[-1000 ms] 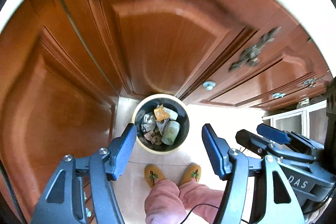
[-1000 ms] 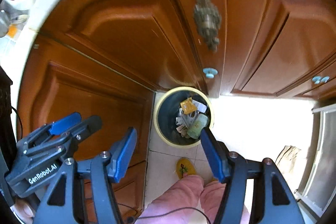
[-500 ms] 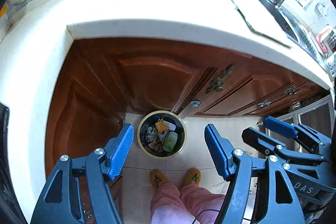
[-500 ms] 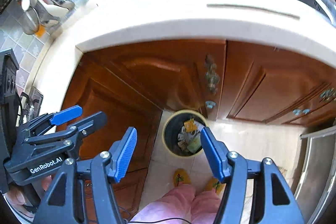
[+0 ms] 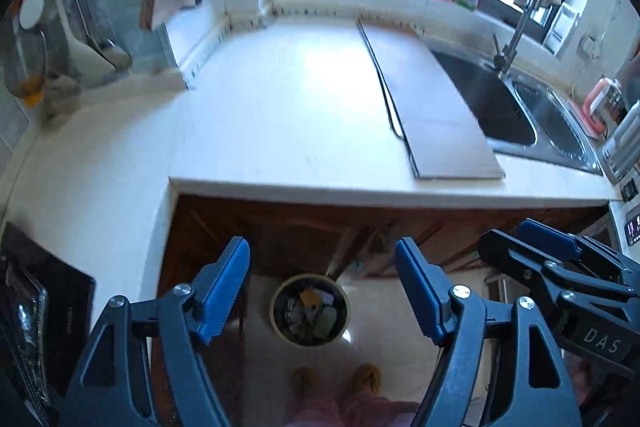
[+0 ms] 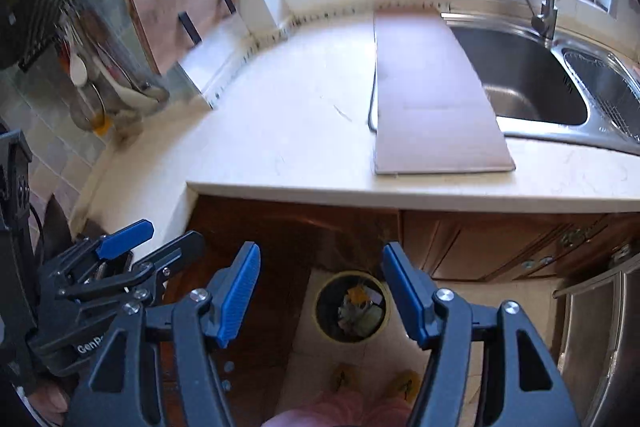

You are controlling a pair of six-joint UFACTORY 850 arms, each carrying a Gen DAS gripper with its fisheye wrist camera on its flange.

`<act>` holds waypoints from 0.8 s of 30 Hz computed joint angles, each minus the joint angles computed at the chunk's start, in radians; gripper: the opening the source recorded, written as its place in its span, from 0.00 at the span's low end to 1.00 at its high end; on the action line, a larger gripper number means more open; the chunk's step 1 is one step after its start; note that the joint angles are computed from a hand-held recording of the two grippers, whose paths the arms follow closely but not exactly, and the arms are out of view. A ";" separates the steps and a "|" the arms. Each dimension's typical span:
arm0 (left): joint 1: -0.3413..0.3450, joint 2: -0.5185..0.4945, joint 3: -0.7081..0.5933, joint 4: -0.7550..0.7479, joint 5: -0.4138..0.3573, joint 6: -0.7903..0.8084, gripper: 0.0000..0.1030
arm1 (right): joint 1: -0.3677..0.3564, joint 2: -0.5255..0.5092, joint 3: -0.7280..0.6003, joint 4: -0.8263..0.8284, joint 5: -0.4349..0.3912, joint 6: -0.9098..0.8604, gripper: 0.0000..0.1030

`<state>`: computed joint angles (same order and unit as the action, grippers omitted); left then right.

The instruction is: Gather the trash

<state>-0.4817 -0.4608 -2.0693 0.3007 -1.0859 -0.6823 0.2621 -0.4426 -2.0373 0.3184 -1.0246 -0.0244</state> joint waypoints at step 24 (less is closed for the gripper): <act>-0.036 -0.135 -0.425 0.240 -0.204 -0.020 0.88 | 0.060 -0.036 -0.247 -0.151 0.049 0.106 0.72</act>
<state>-0.5179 -0.5957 -2.4947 0.5409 -1.2900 -0.7020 0.3220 -0.4788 -2.2841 0.1672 -0.9757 0.0818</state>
